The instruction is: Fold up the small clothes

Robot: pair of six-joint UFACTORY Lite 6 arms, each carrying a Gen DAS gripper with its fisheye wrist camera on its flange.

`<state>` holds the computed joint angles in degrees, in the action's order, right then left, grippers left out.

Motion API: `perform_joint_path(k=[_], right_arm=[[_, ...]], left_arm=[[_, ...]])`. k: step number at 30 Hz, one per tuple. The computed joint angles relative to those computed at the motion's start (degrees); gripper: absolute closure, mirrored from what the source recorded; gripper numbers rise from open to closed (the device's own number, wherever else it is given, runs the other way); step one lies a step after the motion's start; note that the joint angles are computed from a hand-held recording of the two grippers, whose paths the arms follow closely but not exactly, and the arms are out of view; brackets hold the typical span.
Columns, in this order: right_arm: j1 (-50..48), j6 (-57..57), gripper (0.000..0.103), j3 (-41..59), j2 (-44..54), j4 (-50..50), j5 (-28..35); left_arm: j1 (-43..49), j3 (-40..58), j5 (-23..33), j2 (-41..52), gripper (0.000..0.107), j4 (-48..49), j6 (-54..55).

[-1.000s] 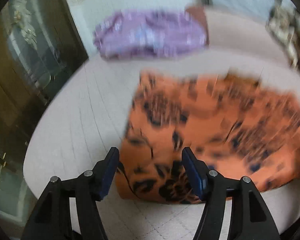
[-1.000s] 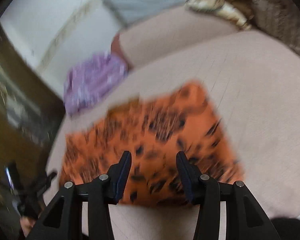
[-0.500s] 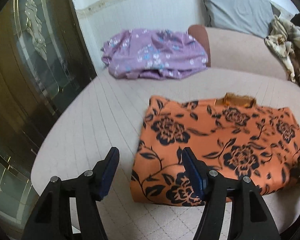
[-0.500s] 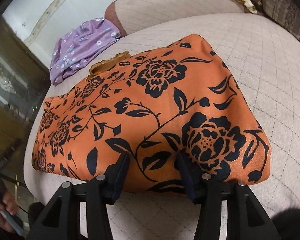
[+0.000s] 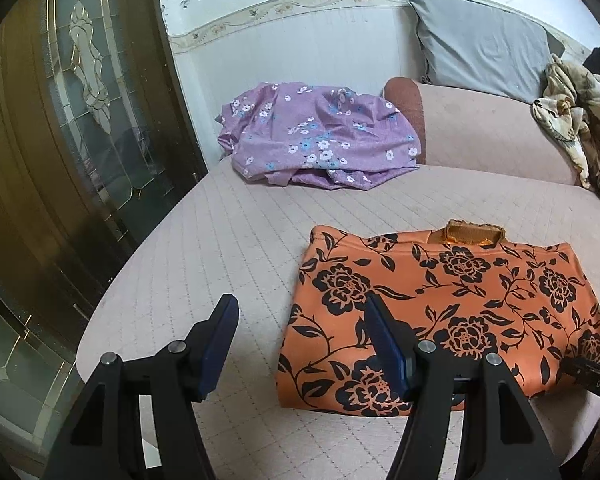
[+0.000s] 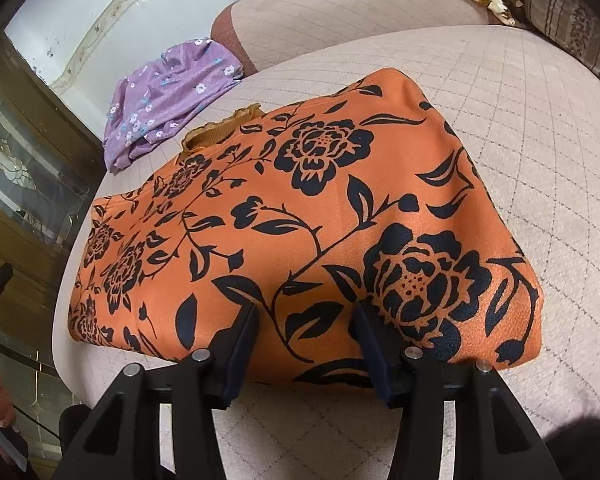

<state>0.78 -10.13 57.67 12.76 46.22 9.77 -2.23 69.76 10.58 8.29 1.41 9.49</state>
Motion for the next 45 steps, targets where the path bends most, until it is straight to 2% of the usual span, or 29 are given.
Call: perform_joint_path(k=[6, 10, 19, 26, 31, 40, 45], right_arm=[[-0.7, -4.5, 0.048, -0.6, -0.5, 4.7, 0.6], [-0.5, -3.6, 0.048, -0.7, -0.6, 3.9, 0.3], [-0.6, -3.8, 0.048, -0.6, -0.5, 3.8, 0.4], [-0.3, 1.1, 0.047, 0.0, -0.3, -0.9, 0.5], [0.2, 3.2, 0.043, 0.5, 0.2, -2.9, 0.3], [1.0, 8.8, 0.037, 2.2, 1.5, -9.4, 0.5], [0.6, 14.8, 0.036, 5.7, 3.2, -15.5, 3.8]], left_arm=[[0.2, 0.0, 0.1, 0.3, 0.041, 2.7, -2.6], [-0.1, -0.7, -0.4, 0.1, 0.040, 4.2, -3.9], [0.6, -0.2, -0.4, 1.3, 0.040, 0.7, -0.6], [0.5, 0.1, -0.9, 2.2, 0.041, 0.3, -0.4], [0.6, 1.0, -0.8, 3.7, 0.041, -1.9, 1.6], [0.1, 2.9, -0.9, 7.0, 0.040, -0.1, -0.4], [-0.2, 4.8, -0.6, 10.5, 0.040, 3.0, -3.7]])
